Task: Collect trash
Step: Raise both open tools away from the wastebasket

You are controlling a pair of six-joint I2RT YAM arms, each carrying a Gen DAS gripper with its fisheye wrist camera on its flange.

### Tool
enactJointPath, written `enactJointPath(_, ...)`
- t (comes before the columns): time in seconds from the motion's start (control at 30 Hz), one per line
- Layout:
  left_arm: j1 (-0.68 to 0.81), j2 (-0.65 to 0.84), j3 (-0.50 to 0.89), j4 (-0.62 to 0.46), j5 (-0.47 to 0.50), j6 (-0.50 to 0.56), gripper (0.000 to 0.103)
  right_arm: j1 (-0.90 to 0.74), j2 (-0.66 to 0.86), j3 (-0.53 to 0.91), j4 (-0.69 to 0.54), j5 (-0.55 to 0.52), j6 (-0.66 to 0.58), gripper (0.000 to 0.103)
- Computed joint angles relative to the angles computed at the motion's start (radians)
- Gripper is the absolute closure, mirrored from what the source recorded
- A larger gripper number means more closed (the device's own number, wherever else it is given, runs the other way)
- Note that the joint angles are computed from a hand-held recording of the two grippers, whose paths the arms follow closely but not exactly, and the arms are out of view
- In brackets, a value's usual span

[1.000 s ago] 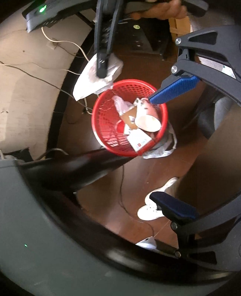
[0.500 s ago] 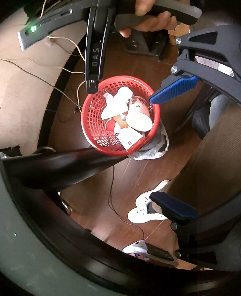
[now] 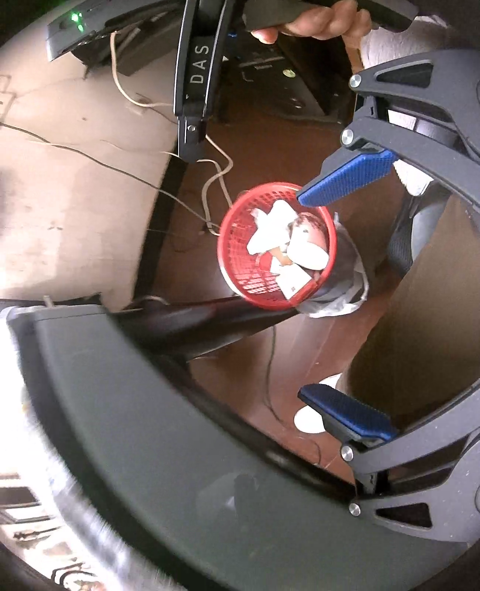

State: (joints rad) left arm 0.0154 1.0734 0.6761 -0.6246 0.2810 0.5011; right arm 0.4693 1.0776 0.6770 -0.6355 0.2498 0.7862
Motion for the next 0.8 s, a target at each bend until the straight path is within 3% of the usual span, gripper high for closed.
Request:
enactJointPath(0.23,0.166,-0.186,0.031,-0.141,0.153,0.109,0.007,0.234,-0.049,0.172,-0.221,0.204,0.153,0.042)
enactJointPath(0.5,0.343,-0.238,0.082,-0.27,0.31,0.239,0.007,0.508,0.048,0.338,-0.482,0.402,0.439,0.034)
enactJointPath(0.8,0.352,-0.219,0.079,-0.262,0.29,0.241,0.007,0.75,0.147,0.306,-0.765,0.445,0.952,0.023)
